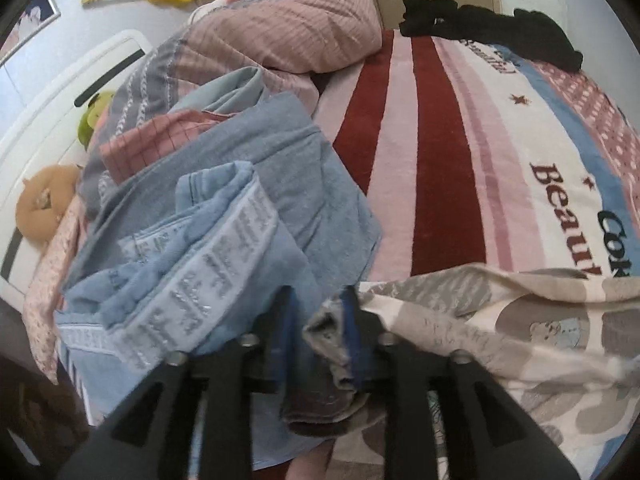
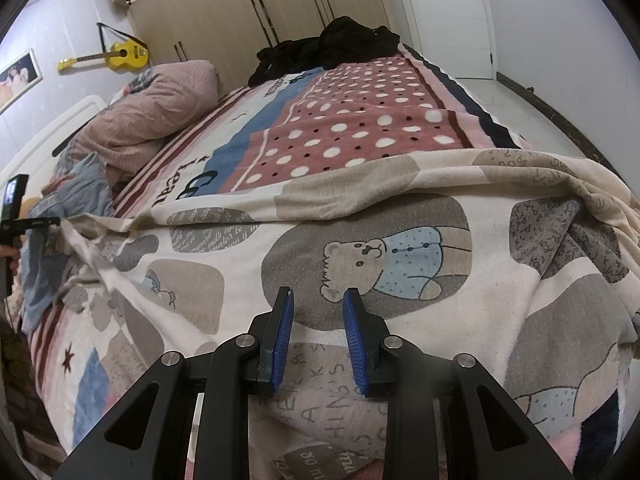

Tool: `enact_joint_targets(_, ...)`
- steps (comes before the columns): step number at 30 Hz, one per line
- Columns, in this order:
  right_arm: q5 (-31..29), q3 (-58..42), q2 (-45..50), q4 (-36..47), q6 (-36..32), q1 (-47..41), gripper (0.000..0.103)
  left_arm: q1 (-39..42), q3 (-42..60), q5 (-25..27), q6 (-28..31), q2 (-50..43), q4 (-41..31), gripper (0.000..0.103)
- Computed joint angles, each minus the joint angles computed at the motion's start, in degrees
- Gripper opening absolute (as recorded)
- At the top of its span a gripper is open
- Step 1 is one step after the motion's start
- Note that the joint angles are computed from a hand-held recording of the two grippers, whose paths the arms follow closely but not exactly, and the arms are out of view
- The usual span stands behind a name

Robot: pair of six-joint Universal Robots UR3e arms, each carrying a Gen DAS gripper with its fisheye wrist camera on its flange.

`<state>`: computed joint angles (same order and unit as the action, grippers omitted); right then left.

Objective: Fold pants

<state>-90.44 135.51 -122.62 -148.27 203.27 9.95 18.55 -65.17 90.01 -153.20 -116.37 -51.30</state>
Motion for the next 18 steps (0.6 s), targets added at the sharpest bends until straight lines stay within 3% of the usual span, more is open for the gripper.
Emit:
enact_joint_targets(5, 0.27, 0.24, -0.02, -0.25, -0.02, -0.18, 0.021, 1.11, -9.64, -5.64, 1.11, 7.98, 5.43, 0.057)
enact_joint_targets(9, 0.32, 0.34, -0.09, -0.4, -0.03, -0.23, 0.021, 1.26, -15.24, -8.91, 3.58, 13.97, 6.56, 0.058)
enact_joint_targets(13, 0.29, 0.33, -0.1, -0.31, -0.03, -0.2, 0.021, -0.56, -19.98, -9.99, 10.06, 17.0, 6.46, 0.063)
enact_joint_targets(18, 0.64, 0.52, -0.29, -0.43, -0.03, -0.42, 0.021, -7.06, -26.12, -0.97, 17.8, 13.11, 15.55, 0.063)
